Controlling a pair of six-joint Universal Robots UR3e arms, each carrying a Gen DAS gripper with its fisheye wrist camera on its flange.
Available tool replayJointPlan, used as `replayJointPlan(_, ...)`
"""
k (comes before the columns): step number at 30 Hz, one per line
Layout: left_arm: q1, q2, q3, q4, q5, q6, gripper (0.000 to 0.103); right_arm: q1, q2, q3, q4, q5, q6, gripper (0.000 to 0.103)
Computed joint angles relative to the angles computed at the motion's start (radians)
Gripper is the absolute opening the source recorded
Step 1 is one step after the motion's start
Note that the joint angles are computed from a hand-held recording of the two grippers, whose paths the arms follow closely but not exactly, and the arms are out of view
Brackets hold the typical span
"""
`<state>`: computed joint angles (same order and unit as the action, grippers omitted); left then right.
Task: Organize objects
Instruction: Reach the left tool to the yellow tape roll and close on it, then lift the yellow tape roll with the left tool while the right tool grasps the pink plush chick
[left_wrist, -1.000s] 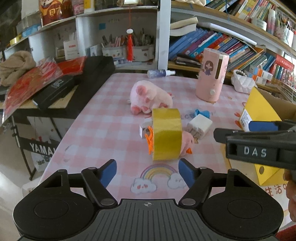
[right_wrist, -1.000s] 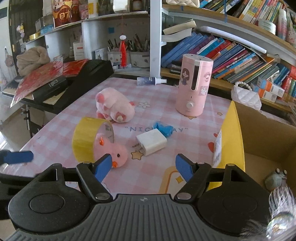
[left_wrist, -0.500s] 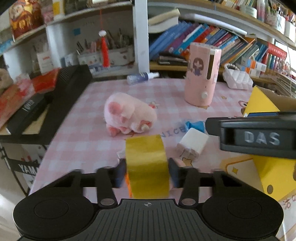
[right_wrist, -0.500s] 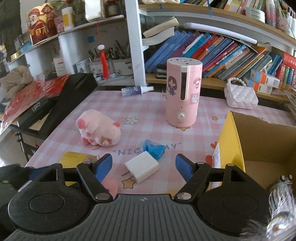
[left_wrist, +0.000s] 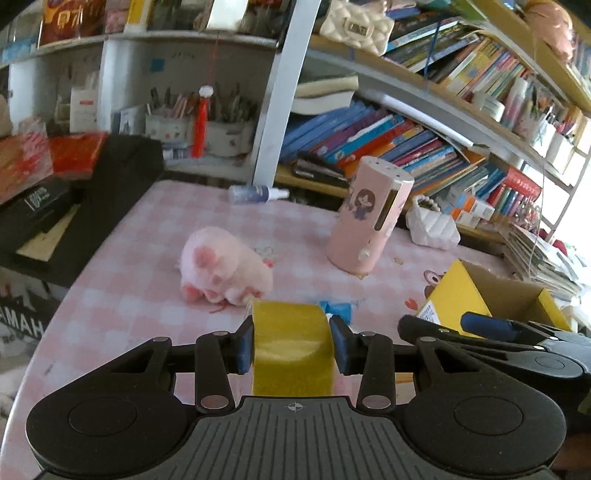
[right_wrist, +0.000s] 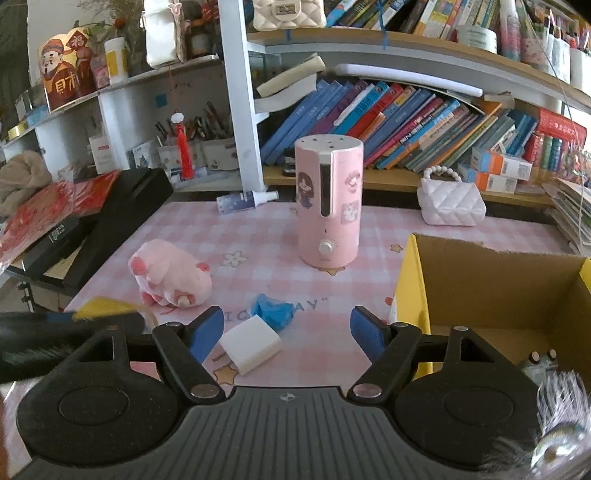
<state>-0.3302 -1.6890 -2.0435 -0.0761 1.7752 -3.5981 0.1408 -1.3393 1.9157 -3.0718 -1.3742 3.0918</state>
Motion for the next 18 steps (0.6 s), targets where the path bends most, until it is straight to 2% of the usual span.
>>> replayJointPlan(3,0.031,0.032,-0.038,-0.025,-0.011,-0.077,0.039,-0.002,-0.010,0.013,0.010,-0.003,-0.011,0.074)
replayJointPlan(8,0.017,0.047,-0.073,0.073,-0.020,-0.075,0.039,-0.005,-0.035,0.057,-0.005,0.007,-0.036,0.074)
replayJointPlan(11,0.031,0.050,-0.052,-0.042,0.003,-0.130,0.038,-0.008,-0.053,0.076,-0.001,0.021,-0.050,0.074)
replayJointPlan(15,-0.009,0.035,-0.048,-0.013,-0.023,-0.092,0.033,-0.014,-0.080,0.112,-0.012,0.043,-0.079,0.074)
replayJointPlan(18,-0.003,0.030,-0.054,0.003,-0.013,-0.121,0.032,-0.017,-0.092,0.122,-0.003,0.046,-0.086,0.074)
